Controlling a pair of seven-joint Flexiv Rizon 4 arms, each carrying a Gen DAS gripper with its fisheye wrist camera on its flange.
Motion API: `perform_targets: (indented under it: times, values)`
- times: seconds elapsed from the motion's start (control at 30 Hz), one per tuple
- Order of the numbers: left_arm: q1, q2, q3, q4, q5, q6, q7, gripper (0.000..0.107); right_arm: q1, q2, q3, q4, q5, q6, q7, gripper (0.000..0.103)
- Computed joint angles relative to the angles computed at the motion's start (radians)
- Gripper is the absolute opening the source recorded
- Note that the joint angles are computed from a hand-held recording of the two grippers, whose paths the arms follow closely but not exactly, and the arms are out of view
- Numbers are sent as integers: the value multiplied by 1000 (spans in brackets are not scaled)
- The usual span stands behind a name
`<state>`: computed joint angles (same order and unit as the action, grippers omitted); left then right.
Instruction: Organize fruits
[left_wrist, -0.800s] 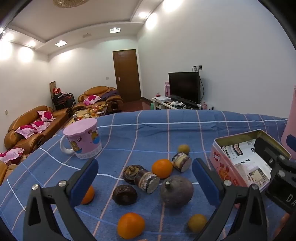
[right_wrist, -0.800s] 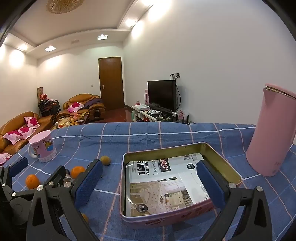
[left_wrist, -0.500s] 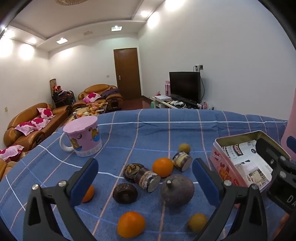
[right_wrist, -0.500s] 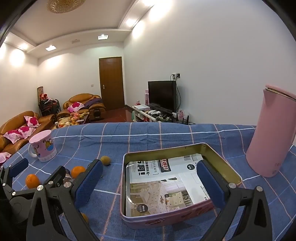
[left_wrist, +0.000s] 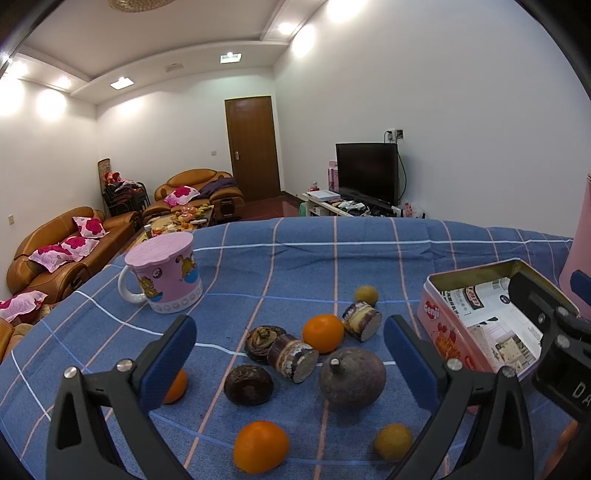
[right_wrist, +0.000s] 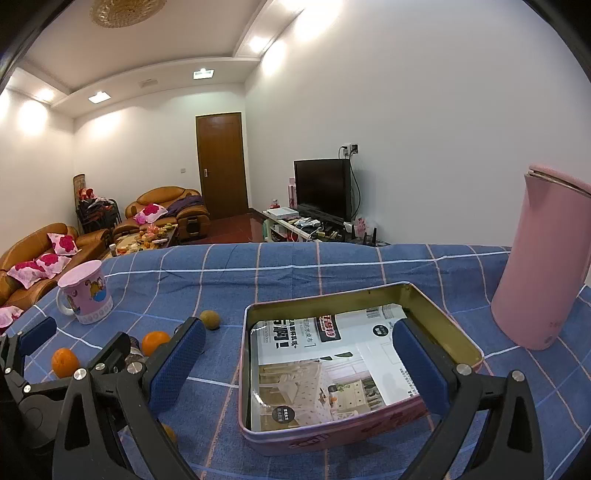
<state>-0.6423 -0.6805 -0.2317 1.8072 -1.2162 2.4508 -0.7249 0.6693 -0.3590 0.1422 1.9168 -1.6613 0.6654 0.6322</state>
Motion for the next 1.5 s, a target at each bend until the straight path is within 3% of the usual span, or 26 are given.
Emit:
perform_targets:
  times: [1.5]
  values:
    - [2,1,3,9,7,-6,-15,103,1,-1,-1,-3,-7,0,5,102]
